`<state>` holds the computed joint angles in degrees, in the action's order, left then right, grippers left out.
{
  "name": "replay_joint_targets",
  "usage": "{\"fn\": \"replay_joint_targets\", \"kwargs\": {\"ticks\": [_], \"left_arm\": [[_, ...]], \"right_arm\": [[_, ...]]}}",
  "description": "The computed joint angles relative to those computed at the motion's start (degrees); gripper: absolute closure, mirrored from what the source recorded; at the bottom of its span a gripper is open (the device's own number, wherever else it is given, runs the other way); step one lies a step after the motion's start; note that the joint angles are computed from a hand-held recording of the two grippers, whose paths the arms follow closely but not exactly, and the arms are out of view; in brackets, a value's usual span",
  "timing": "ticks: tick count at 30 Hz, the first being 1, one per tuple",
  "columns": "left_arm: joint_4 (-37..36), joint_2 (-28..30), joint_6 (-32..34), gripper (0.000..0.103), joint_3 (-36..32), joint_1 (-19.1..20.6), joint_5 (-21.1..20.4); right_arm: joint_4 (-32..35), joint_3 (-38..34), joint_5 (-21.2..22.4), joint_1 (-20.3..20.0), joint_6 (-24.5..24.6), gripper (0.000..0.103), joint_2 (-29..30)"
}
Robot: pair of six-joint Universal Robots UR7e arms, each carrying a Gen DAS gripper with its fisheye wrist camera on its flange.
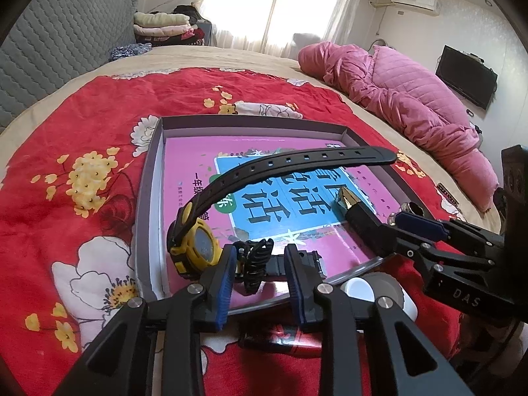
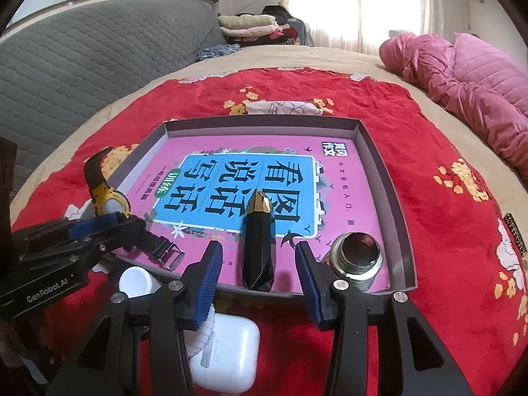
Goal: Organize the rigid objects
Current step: 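Set the black item by the watch with the left gripper while the right releases the pen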
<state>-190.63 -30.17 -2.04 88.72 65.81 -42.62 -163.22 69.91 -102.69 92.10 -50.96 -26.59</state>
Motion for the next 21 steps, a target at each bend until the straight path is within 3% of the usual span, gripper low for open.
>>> {"fn": "replay_joint_targets", "kwargs": {"ticks": [3,10,13,21], "left_arm": [[-0.1,-0.3,0.1,0.064,0.4,0.0,-0.4],[0.0,-0.4,0.2,0.064,0.8,-0.2,0.4],[-0.1,-0.5,0.2,0.064,0.9,-0.3,0.5],[-0.9,-0.5,1.0,0.06,1.2,-0.5,1.4]], "right_arm": [[-0.5,0.0,-0.1,0.1,-0.1,0.055,0.0],[-1.2,0.5,-0.3,0.1,-0.6,0.053,-0.2],[-1.2,0.6,-0.1,0.1,-0.6,0.043,-0.2],[-2.0,0.7,0.1,0.0,-1.0,0.042,-0.2]]}}
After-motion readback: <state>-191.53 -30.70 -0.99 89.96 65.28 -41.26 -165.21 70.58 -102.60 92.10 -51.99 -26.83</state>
